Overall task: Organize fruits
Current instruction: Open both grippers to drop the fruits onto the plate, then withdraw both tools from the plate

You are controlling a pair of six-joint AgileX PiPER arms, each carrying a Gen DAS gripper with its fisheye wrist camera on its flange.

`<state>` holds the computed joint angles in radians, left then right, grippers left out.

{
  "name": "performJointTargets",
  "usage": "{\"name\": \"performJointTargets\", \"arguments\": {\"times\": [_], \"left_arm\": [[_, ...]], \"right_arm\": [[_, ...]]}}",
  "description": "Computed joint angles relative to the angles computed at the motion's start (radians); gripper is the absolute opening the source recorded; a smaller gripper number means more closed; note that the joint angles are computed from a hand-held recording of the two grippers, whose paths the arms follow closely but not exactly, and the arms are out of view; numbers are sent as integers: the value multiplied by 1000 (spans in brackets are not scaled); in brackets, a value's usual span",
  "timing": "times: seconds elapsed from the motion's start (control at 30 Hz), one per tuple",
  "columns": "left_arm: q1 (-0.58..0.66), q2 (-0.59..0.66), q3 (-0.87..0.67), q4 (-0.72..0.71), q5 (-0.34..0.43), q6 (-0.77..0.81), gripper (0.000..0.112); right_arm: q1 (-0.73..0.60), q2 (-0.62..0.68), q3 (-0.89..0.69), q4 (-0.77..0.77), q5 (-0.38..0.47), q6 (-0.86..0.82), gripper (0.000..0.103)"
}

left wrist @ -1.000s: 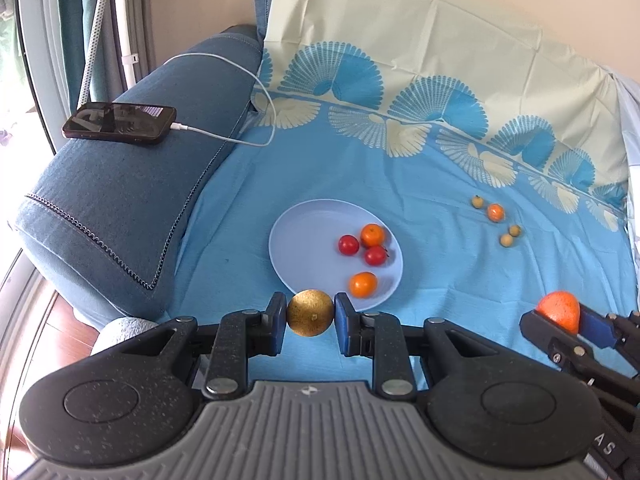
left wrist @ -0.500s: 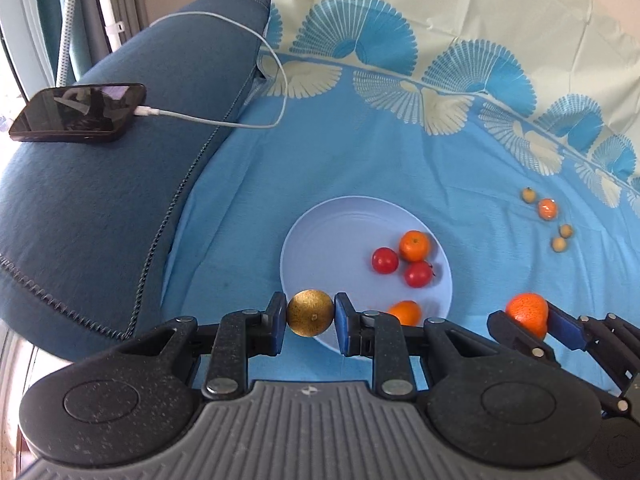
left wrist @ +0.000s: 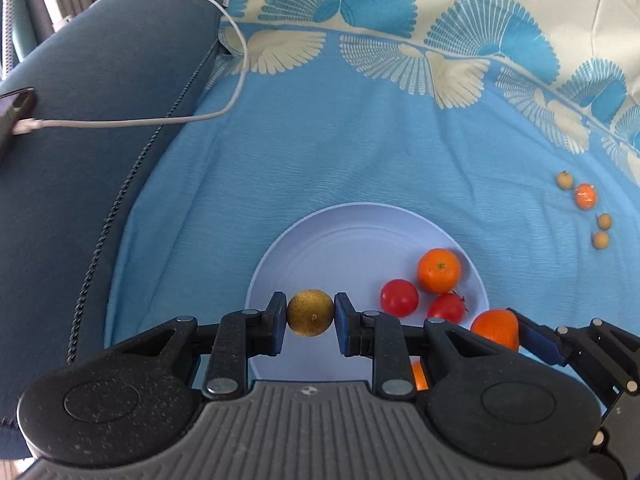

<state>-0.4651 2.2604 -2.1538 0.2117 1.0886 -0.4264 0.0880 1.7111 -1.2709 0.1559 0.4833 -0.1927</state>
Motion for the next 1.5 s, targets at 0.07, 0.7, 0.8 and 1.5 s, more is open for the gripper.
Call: {"name": "performJointTargets", "arguments": {"times": [0.07, 0.7, 0.8, 1.5], "left_arm": [[1, 33, -37, 6, 12, 5, 28], [-51, -396, 502, 157, -54, -264, 103], [-89, -511, 622, 199, -53, -321, 103], [-448, -843, 844, 437, 66, -636, 103]], "right_arm": [[-3, 29, -16, 9, 5, -10, 36], [2, -216, 90, -82, 107, 152, 95], [29, -340, 158, -157, 135, 293, 98], [268, -889, 372, -506, 259, 547, 102]]}}
